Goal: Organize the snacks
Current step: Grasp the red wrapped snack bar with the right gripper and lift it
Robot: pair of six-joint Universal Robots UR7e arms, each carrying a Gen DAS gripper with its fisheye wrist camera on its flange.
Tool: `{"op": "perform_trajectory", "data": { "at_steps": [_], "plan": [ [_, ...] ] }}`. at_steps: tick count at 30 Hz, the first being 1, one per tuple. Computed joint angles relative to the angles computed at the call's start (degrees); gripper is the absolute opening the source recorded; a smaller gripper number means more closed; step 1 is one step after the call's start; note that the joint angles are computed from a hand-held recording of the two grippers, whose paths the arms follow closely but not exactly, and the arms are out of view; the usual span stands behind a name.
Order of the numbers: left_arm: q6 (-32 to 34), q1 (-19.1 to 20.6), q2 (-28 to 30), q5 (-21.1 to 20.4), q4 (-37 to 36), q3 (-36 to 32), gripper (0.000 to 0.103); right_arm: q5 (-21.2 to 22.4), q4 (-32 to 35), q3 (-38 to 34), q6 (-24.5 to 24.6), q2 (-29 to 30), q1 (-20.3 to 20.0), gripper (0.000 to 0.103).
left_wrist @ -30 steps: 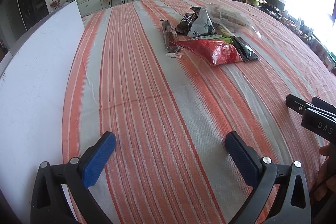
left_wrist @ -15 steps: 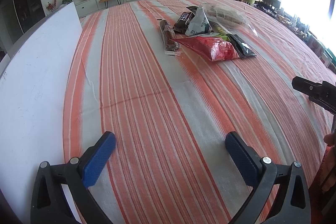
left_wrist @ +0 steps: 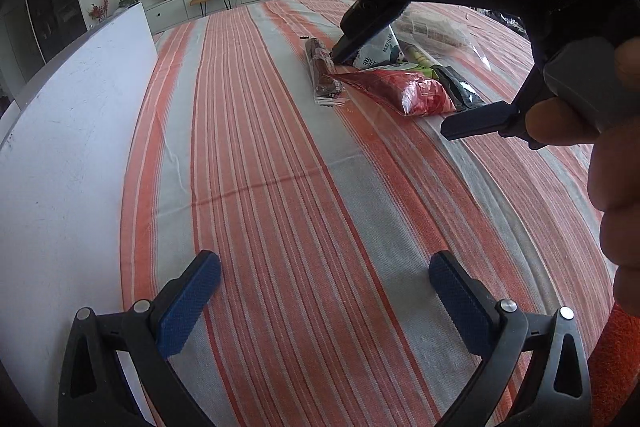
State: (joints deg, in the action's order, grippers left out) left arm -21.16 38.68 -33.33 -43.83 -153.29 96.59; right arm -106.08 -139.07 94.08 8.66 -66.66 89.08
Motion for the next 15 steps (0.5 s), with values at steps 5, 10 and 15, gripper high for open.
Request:
{"op": "perform_trajectory", "data": {
  "at_steps": [5, 10, 15],
  "plan": [
    [-0.03, 0.0, 0.02, 0.04, 0.01, -0.07, 0.103, -0.28, 3.38, 1.77, -3.86, -3.27, -1.97, 0.016],
    [-0.07, -0.02, 0.02, 0.08, 0.04, -0.09, 0.103, -2.84, 1.2, 8.26, -11.75, -11.27, -4.71, 0.015],
    [-0.08, -0.01, 0.05, 0.15, 0.14, -0.17, 0.103, -9.48, -10.02, 15.78, -18.55, -17.21, -6.36, 0.015]
  ]
}}
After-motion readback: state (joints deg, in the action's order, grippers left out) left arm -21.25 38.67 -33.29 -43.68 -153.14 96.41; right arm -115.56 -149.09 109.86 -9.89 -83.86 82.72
